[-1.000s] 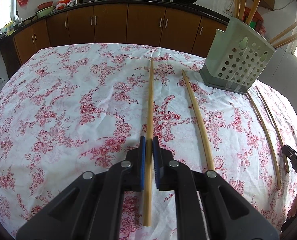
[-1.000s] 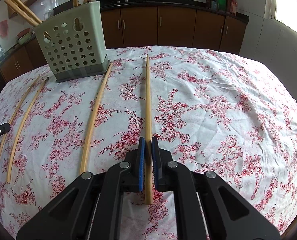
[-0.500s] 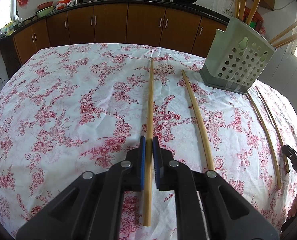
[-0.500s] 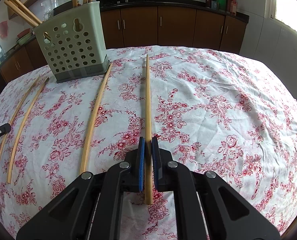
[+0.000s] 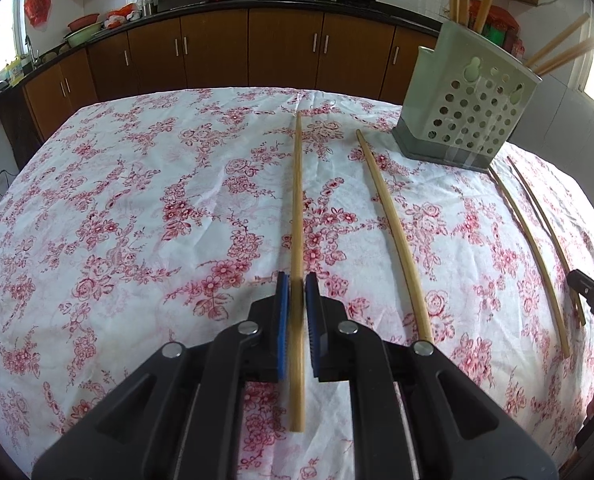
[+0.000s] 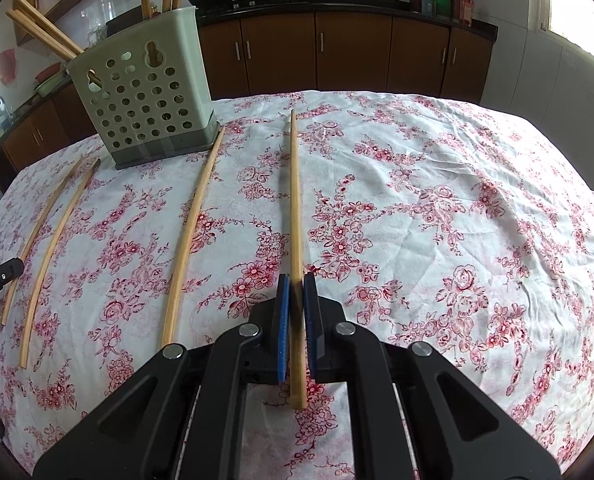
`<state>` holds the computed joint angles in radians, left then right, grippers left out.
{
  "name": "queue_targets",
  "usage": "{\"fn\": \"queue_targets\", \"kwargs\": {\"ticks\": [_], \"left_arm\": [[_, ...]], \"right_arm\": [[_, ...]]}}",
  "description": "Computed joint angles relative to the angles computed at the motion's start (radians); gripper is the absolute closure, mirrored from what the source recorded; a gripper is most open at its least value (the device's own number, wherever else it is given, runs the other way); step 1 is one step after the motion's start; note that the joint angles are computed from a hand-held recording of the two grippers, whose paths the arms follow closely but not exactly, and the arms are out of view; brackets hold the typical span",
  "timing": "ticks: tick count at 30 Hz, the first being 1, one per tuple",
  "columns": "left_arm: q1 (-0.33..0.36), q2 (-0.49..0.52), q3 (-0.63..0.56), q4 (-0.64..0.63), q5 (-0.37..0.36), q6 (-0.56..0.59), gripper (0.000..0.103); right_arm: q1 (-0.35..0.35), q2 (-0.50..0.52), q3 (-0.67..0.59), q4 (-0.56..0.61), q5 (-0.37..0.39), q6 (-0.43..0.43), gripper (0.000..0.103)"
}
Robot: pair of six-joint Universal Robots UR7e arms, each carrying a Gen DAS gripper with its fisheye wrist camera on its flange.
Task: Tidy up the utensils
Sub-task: 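Hold the chopstick in the left tool while the right tool holds its chopstick, then lift the left tool's chopstick upright over the holder while the right tool lifts its chopstick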
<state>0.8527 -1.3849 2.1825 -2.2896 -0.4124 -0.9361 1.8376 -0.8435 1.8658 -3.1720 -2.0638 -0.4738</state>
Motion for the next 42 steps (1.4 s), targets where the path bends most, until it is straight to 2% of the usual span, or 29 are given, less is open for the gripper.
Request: {"fn": "queue_targets", "kwargs": {"ticks": [22,36,38,42], "left_arm": [[-0.006,-0.001,-0.001,0.037,0.005,-0.013,0.093],[-0.002,-0.008,0.013,-0.021,-0.005,0.024,0.095],[-0.013,-0.014,0.005,0.047,0.013,0.009,0.095],[-0.069,-0.058,0.015,0.068,0.063,0.006,0.095]], "right_arm": [[-0.005,-0.01,0.004,0.013,0.014,0.009,0.094],[-0.01,-0.016,0.004,0.018,0.029,0.011,0.095],[-0.006,-0.023,0.014,-0.007,0.034,-0.008,0.095],[0.014,-0.062,0.04,-0.114,0.074,-0.047,0.095]]}}
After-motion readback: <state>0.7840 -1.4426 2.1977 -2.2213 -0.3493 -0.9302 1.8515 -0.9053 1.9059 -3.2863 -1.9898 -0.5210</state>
